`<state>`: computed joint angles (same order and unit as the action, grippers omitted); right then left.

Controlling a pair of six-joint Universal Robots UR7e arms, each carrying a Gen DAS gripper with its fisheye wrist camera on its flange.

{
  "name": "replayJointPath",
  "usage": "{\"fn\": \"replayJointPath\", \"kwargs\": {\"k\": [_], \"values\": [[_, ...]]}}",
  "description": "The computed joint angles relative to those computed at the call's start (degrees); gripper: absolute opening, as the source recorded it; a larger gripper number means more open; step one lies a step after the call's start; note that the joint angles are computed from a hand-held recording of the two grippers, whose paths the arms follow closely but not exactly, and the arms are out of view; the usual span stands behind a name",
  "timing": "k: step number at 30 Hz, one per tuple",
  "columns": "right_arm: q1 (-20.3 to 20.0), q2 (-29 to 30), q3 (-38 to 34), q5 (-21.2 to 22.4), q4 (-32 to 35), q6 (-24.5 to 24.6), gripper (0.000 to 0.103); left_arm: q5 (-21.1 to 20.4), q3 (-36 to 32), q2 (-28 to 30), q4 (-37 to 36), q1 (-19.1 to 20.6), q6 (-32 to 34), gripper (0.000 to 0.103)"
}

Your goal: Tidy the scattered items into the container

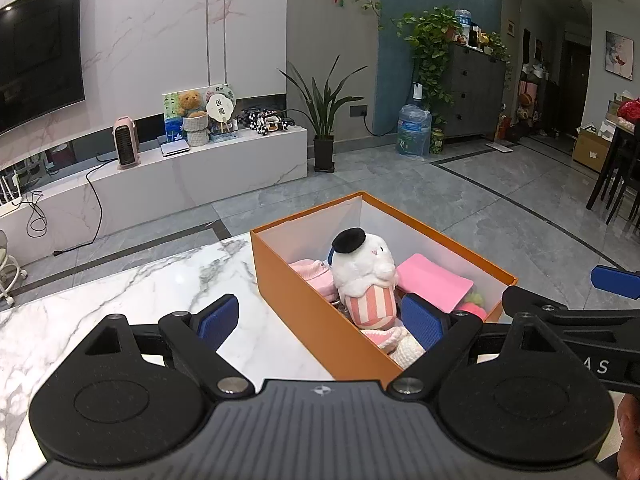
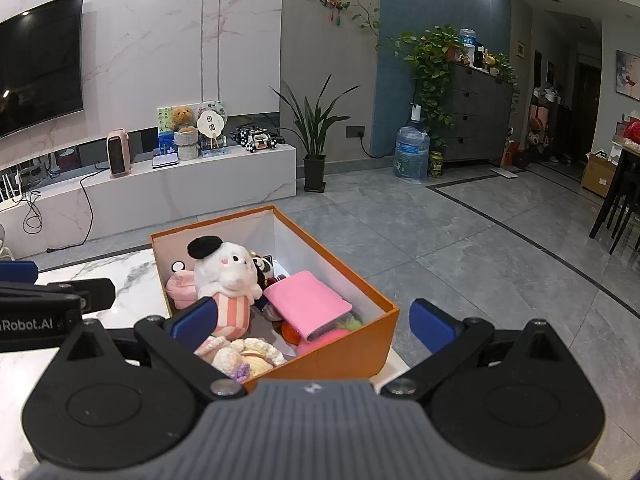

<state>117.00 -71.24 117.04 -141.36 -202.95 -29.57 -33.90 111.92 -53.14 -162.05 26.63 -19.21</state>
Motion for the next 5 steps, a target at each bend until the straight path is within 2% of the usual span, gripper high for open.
{"fn": "replayJointPath", "kwargs": {"k": [5], "values": [[0.1,0.1,-0.2,-0.2,0.1,-0.1,0.103,-0.2,0.0,0.0,-0.5,0.1,0.4,0.103]]}}
